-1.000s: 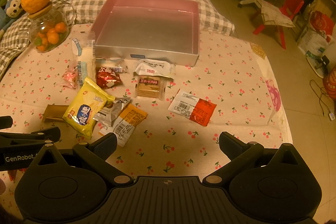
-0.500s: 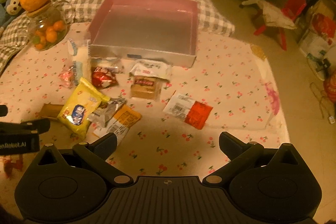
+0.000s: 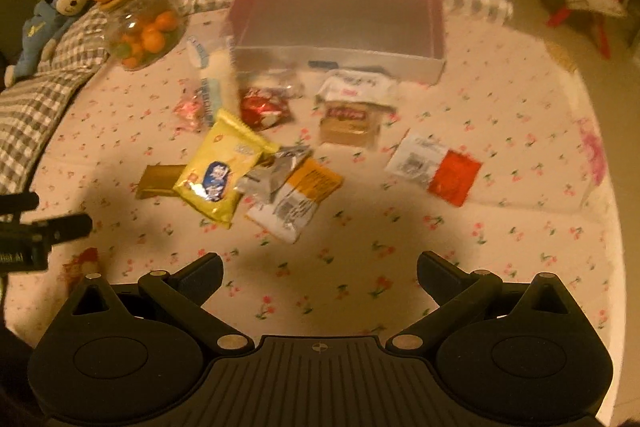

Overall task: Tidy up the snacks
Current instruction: 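Grasp the red wrapped candy with the left tool while the right tool grasps the yellow cracker packet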

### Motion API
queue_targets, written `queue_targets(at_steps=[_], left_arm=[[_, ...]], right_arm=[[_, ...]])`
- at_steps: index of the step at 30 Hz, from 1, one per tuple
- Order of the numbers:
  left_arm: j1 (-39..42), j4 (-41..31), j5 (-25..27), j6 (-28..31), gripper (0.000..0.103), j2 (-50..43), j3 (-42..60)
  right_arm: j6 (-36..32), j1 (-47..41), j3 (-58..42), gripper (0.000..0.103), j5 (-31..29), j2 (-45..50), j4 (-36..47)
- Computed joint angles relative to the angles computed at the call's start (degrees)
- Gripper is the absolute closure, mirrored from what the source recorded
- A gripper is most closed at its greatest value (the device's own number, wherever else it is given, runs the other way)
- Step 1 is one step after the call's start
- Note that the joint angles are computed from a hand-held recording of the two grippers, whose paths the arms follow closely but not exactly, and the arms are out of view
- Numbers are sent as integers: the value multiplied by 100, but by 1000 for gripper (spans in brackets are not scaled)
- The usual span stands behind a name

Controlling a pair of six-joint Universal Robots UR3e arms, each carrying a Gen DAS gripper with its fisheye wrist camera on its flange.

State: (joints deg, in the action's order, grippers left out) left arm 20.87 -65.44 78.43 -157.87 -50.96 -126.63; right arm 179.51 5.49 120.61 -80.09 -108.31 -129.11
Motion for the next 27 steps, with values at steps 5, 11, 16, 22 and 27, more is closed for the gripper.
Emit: queue_targets(at_steps=[5, 11, 16, 22, 27], left_arm=[[815, -818, -382, 813, 2, 610, -140], [1586, -2033, -875, 2221, 7, 825, 53], [1745, -2425, -778, 3293, 13, 833, 60], [2146, -2931, -658, 4219, 27, 1052, -59], [2266, -2932, -600, 4236, 38, 902, -81]], right_arm=[[-63, -19, 88, 0, 359, -25, -101], [-63, 97, 325, 0, 597, 82, -817], [-175, 205, 588, 0, 850, 274, -1611], [-251, 424, 804, 0, 1020, 678, -2533], [-84, 584, 929, 0, 1041, 1167, -3349]])
